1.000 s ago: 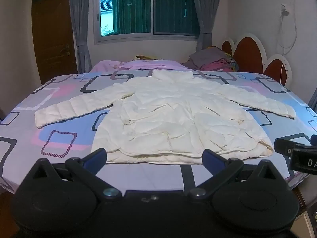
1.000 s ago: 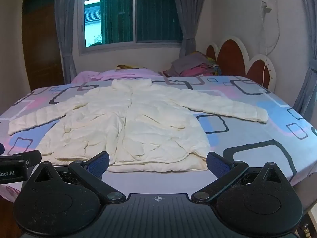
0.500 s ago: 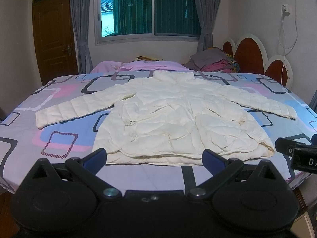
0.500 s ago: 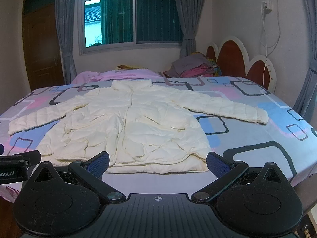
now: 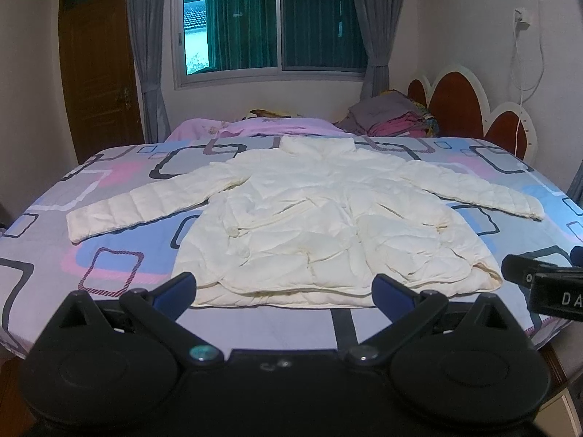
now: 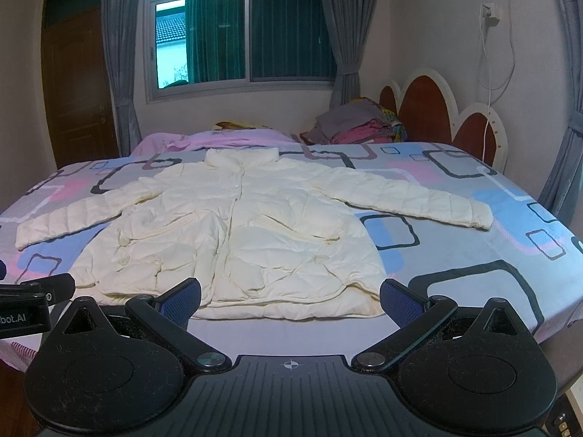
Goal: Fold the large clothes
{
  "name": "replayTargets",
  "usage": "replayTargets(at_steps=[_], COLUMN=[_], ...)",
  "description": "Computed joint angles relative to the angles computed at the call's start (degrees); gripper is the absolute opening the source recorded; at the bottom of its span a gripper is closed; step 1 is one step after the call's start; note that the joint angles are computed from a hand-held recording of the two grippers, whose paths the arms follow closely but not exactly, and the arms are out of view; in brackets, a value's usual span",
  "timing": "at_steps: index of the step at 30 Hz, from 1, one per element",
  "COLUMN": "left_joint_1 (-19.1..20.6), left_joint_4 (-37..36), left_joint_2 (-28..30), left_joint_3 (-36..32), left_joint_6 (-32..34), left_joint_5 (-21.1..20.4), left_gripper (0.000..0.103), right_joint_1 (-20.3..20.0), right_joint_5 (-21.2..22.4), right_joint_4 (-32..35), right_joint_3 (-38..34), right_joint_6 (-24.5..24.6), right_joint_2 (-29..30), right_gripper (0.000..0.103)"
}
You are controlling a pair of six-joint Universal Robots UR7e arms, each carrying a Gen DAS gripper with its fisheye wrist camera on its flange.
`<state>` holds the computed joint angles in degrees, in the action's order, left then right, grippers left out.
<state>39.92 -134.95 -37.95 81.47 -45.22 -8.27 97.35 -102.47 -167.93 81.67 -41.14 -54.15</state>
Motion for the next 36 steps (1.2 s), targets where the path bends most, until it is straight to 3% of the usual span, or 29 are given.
replayTargets(at_steps=[36], left_joint_1=[-0.42], left_joint_4=[2.52], left_joint_2=[0.02], left_joint_3=[-0.24], left_joint_6=[-1.63], left_joint_5=[0.97], left_gripper=[0.103], right_joint_1=[0.06], right_joint_5=[0.31], right_joint_4=[0.33], right_joint_3=[0.17], right_joint_6=[0.17], right_joint_2=[-0.66], right_gripper=[0.103])
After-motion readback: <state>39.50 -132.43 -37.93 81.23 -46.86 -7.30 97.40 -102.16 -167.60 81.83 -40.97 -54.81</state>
